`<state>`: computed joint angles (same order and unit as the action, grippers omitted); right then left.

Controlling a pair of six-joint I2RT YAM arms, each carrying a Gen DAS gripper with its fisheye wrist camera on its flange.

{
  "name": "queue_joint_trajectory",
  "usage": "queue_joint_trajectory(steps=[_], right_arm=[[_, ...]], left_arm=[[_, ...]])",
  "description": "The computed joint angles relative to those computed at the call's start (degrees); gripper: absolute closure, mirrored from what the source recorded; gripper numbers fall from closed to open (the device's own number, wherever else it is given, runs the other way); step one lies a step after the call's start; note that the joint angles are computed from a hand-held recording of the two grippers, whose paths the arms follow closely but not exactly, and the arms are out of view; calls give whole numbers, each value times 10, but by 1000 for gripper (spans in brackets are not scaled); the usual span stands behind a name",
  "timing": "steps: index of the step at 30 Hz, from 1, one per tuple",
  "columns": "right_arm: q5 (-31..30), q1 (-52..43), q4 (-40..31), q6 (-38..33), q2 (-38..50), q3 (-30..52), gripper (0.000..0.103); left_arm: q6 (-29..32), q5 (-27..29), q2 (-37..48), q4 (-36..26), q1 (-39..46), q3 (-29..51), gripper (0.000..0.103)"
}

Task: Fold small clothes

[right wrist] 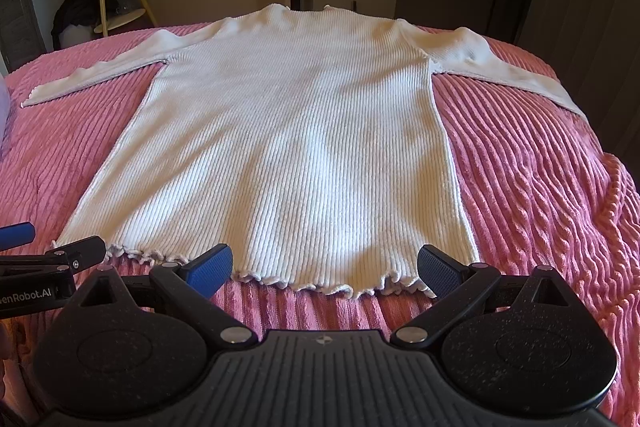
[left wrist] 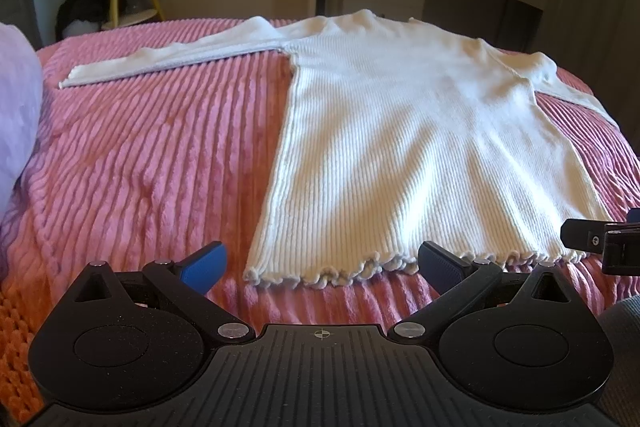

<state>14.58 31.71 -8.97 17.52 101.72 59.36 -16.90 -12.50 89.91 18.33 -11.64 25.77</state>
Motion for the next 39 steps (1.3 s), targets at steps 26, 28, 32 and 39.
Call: queue_joint_trajectory(steps=[26, 28, 32, 39], right_arm=[[-7, -4, -2, 5, 2, 2, 4], [-8, -4, -1, 6, 1, 1, 4], [-8, -4, -1, 6, 0, 1, 4], [-8, -5, -1, 6, 0, 0, 4]], left_arm=[[-8, 9, 1, -5, 5, 1, 0], [-9, 10, -1, -8, 5, 1, 0], [-9, 10, -1, -9, 5, 1, 0], [-10, 13, -2, -11, 7, 1, 0]])
